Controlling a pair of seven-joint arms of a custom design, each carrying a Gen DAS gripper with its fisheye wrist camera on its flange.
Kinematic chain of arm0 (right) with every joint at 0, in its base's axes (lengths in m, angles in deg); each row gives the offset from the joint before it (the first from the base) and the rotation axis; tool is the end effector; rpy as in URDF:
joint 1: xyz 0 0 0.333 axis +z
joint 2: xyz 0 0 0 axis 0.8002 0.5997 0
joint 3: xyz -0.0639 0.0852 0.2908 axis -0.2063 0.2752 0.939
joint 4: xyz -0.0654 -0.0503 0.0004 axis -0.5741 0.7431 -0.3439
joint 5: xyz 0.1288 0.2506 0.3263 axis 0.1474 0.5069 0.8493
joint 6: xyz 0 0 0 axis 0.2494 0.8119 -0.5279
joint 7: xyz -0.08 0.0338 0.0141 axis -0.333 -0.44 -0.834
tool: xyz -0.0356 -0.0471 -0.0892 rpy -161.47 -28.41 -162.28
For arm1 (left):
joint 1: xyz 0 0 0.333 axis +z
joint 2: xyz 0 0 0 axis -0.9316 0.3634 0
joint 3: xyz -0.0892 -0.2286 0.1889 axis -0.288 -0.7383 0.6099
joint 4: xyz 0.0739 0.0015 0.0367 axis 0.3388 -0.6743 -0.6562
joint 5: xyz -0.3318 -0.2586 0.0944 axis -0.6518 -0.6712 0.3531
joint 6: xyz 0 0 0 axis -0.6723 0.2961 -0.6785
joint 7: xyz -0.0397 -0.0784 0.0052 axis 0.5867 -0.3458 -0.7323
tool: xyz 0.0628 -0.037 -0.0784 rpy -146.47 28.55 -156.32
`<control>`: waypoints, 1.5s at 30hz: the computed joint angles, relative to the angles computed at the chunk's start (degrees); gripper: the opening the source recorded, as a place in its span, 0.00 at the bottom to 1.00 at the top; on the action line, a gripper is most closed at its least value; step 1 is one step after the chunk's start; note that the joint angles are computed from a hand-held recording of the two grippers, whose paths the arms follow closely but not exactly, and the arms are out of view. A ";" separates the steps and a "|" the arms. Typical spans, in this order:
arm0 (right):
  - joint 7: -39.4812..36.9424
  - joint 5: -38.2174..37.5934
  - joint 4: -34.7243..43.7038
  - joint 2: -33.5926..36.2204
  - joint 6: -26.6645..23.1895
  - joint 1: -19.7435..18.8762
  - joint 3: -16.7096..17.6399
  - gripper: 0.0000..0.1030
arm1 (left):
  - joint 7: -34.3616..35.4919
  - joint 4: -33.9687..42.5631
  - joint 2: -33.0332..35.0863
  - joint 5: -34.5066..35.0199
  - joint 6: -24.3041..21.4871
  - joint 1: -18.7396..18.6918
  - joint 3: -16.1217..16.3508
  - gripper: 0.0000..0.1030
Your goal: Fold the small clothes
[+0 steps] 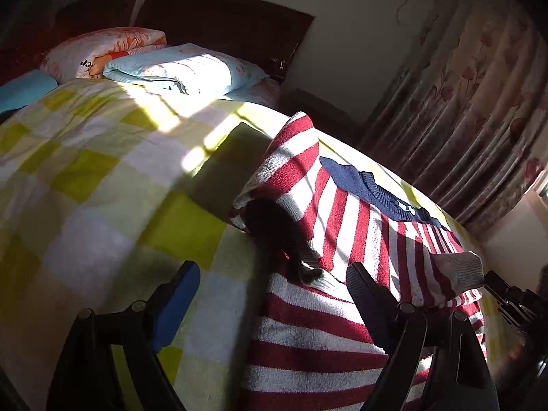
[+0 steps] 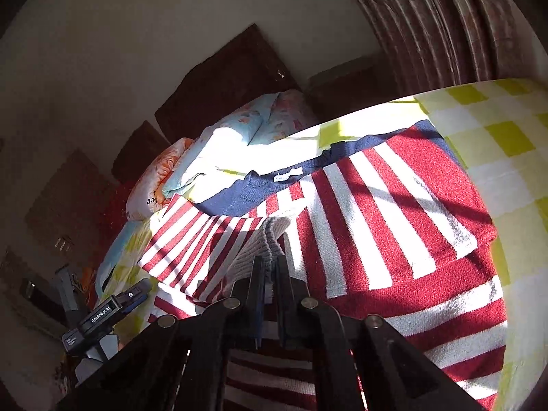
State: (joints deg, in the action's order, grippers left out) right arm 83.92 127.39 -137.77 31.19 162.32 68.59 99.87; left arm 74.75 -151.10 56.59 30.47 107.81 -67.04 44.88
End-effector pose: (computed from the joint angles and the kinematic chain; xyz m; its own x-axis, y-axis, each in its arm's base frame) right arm 0.6119 0.2122 0.4023 0.1973 -0.8573 -0.4756 -0.7100 0.2096 -0.6723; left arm 0.6023 -0.0328 0.3890 0.0628 -0.9263 0.3716 -0.7036 -0.3051 -0.6418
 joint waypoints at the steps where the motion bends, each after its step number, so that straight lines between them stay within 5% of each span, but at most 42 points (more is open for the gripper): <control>1: -0.65 0.40 0.54 -0.08 0.50 -0.07 0.03 0.03 | -0.02 0.00 0.01 -0.07 0.04 0.00 -0.01 1.00; 3: -1.29 1.35 1.40 -0.03 0.79 -0.32 -0.10 0.04 | 0.00 0.00 0.00 -0.27 0.06 0.03 -0.04 1.00; 6: 8.09 -7.85 0.43 0.32 -3.15 -0.06 -2.00 0.09 | 0.00 0.12 0.09 -0.37 -0.26 0.07 -0.01 1.00; 8: 12.79 -9.94 -1.34 0.34 -4.40 -0.46 -2.24 0.32 | 0.06 0.29 0.20 -0.51 -0.61 0.16 0.01 1.00; 14: 12.72 -7.36 -4.73 -0.46 -5.29 -1.76 -1.16 0.33 | -0.16 0.50 0.34 -0.55 -1.36 0.28 0.16 1.00; 17: 17.22 -12.84 -4.91 -0.56 -6.41 -0.66 -1.91 0.36 | -0.10 0.51 0.34 -0.78 -1.28 0.33 0.09 1.00; 22: 23.37 -20.60 -2.37 1.73 -6.64 0.69 -2.19 0.35 | 1.25 0.60 0.30 -2.03 -1.23 0.35 -0.05 1.00; 24: 26.29 -23.98 -1.27 2.98 -5.53 1.00 -2.37 0.27 | 1.75 0.53 0.22 -2.67 -1.13 0.31 -0.06 1.00; 25: 27.04 -24.62 -1.01 3.25 -5.27 0.71 -2.07 0.11 | 2.05 0.50 0.16 -3.09 -1.11 0.29 -0.05 1.00; 33: 1.38 -6.75 0.51 1.28 6.76 -4.87 6.86 0.00 | 2.26 0.91 0.41 -4.11 -2.18 0.30 0.33 1.00; 38: -6.14 2.14 2.67 0.38 8.70 -5.38 4.90 0.00 | 2.24 0.97 0.50 -4.09 -2.15 0.28 0.35 1.00; 40: 2.95 -6.48 0.28 -1.01 4.28 -3.67 0.67 0.05 | 2.33 1.00 0.53 -4.15 -2.17 0.30 0.35 1.00; 43: 18.51 -17.66 -1.91 -1.13 -3.94 -2.30 -3.32 0.41 | 2.43 0.96 0.53 -4.19 -2.14 0.32 0.34 1.00; 45: 19.42 -18.62 -3.39 -1.12 -5.24 -2.20 -2.71 0.42 | 3.46 0.81 0.34 -5.26 -1.68 0.34 0.18 1.00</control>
State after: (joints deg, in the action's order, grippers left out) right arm 103.34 108.77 -141.16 30.08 157.08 66.39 97.17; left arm 78.21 -150.29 56.93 25.21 106.13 -66.70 45.06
